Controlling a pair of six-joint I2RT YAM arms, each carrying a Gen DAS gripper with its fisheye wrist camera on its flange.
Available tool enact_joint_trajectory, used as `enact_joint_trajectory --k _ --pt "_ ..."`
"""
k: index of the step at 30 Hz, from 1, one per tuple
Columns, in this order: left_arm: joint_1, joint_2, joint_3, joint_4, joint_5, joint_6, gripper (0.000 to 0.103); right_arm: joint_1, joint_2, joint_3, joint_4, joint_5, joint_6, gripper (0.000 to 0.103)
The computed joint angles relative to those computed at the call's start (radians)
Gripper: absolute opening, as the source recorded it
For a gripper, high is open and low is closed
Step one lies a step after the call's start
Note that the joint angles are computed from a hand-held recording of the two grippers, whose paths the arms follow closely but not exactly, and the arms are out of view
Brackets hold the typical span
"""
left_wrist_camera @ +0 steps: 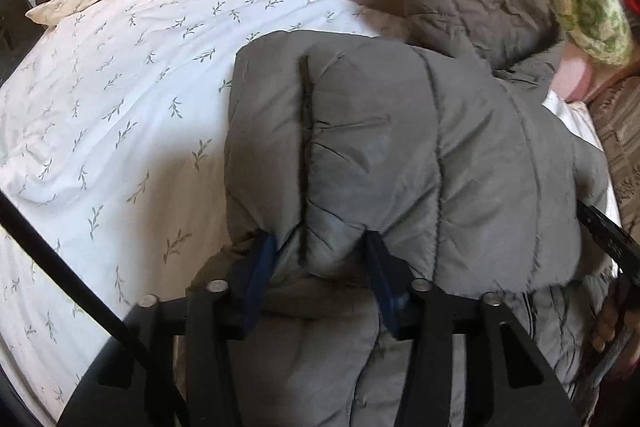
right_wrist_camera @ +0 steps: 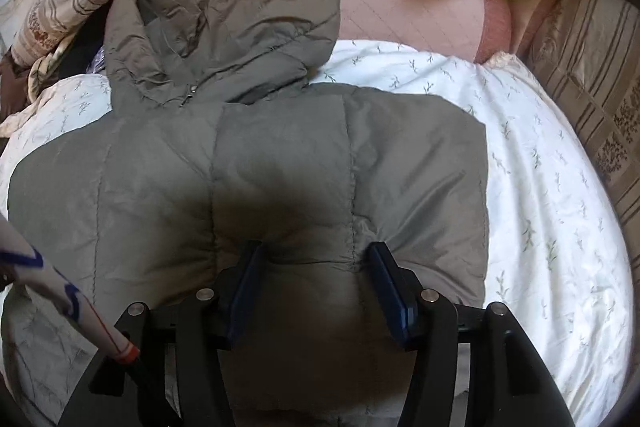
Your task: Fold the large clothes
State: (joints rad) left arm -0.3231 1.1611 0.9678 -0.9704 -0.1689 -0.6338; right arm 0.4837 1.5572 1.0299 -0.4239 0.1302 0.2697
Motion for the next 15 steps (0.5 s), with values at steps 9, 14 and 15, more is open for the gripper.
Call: enact_joint_trajectory --k 9,14,15 --pt "-0.182 -0.122 0.119 -0.230 -0.221 -0.094 0.064 -0.011 -0.091 0.021 -0.089 0.005 0.051 0.068" --pt "-0.372 -0.311 0.087 -0.472 -0.310 -0.284 0.070 -0.117 -0.381 -0.096 -0.243 -0.087 -0.004 0.068" --pt "-0.415 -0.366 0.057 -0.521 -0.309 -0.345 0.070 -0.147 -0.428 -0.121 -0.274 -0.106 -0.023 0.069"
